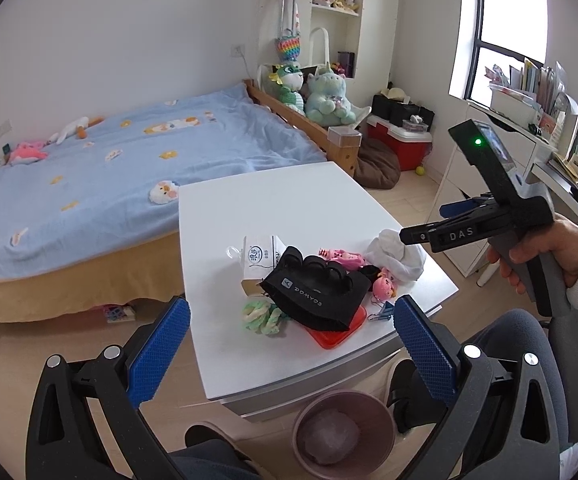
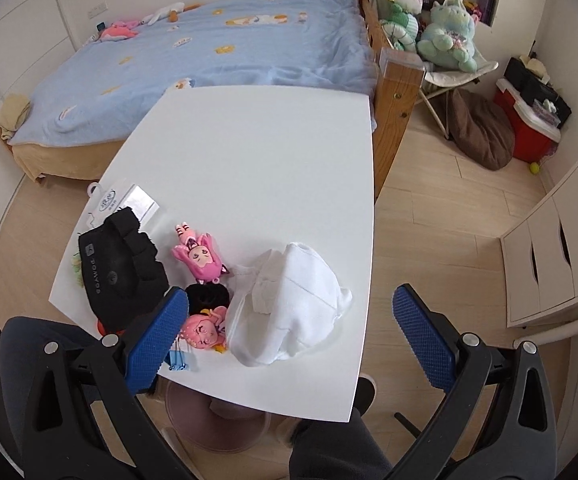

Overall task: Collect trash
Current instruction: 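Grasp the white cloth on the table with the right gripper, then carry the white cloth to the wastebasket with the right gripper while the left gripper grasps the green scrunchie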

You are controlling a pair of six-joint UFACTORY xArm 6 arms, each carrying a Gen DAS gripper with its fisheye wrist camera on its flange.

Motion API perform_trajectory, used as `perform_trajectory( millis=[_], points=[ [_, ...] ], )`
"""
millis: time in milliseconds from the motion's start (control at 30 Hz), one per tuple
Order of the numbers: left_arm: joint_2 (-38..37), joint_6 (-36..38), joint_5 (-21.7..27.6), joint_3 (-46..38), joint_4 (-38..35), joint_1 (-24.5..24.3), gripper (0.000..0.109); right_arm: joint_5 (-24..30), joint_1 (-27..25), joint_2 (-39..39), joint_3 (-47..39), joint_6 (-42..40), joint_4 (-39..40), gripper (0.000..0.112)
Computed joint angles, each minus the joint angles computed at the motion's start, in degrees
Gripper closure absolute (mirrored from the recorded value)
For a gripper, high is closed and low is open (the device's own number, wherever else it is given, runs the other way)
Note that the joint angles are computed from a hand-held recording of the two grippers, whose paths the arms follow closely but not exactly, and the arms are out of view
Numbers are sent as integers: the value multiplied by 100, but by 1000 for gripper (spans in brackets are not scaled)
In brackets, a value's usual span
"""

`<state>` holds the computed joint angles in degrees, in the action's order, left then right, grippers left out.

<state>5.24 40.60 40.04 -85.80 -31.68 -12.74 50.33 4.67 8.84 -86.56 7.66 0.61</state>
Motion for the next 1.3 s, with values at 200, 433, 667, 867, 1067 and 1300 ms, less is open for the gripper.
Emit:
perform_trajectory(
  millis=[200, 433, 667, 867, 1067, 1300],
  points=[
    [14, -65, -26, 20, 69, 27, 11, 329, -118, 382, -312, -4, 314, 12],
    [73, -113, 46, -38, 94, 54, 11, 484, -165, 543, -426, -184, 601, 58],
    [99, -112, 56, -58, 78, 56, 11, 240, -169, 394, -216, -258, 607, 96],
    [112, -125, 39, -48, 99, 49, 11, -107, -163, 44, 117, -186, 631, 98],
    [317, -174, 120, -254, 230, 67, 11, -282, -131, -332, 303, -240, 773, 98],
    [840, -227, 594, -850, 621, 121, 11, -253, -62, -569, 315, -421, 918, 98]
  ],
)
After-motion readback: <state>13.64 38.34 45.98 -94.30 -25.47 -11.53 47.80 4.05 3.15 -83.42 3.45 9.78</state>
